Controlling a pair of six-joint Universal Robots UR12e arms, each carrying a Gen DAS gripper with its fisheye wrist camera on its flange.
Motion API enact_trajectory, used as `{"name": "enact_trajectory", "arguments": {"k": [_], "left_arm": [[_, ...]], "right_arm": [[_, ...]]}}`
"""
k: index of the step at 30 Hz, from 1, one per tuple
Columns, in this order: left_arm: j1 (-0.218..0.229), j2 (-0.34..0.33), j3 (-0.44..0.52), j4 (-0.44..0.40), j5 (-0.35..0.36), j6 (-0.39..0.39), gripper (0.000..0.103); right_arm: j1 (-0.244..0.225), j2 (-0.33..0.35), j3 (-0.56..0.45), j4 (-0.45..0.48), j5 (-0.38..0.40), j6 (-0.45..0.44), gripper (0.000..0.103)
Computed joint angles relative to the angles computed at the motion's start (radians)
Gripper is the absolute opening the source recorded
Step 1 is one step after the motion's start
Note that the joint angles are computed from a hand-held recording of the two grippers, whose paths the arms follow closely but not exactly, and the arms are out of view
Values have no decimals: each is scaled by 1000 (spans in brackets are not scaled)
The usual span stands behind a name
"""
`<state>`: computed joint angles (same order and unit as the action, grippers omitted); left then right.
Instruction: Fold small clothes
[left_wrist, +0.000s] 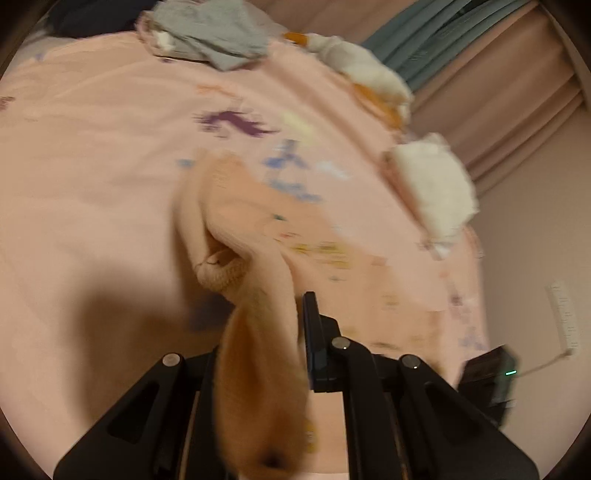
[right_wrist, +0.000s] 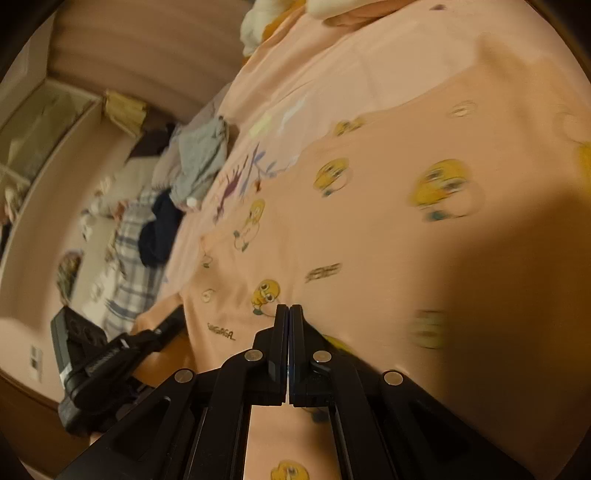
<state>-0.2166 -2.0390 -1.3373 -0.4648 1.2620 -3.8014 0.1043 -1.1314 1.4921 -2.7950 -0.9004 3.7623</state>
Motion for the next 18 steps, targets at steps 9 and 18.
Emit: {"name": "enact_trajectory", "arguments": {"k": [9,18], "left_arm": [[-102,-76,189,-169,-55,301,11],[-66,-87,194,-306,-319,235,43]], "right_arm": [[-57,-104,145,-235,-193,192,7],[-89,-162,247,-414,-259,354,31]]}}
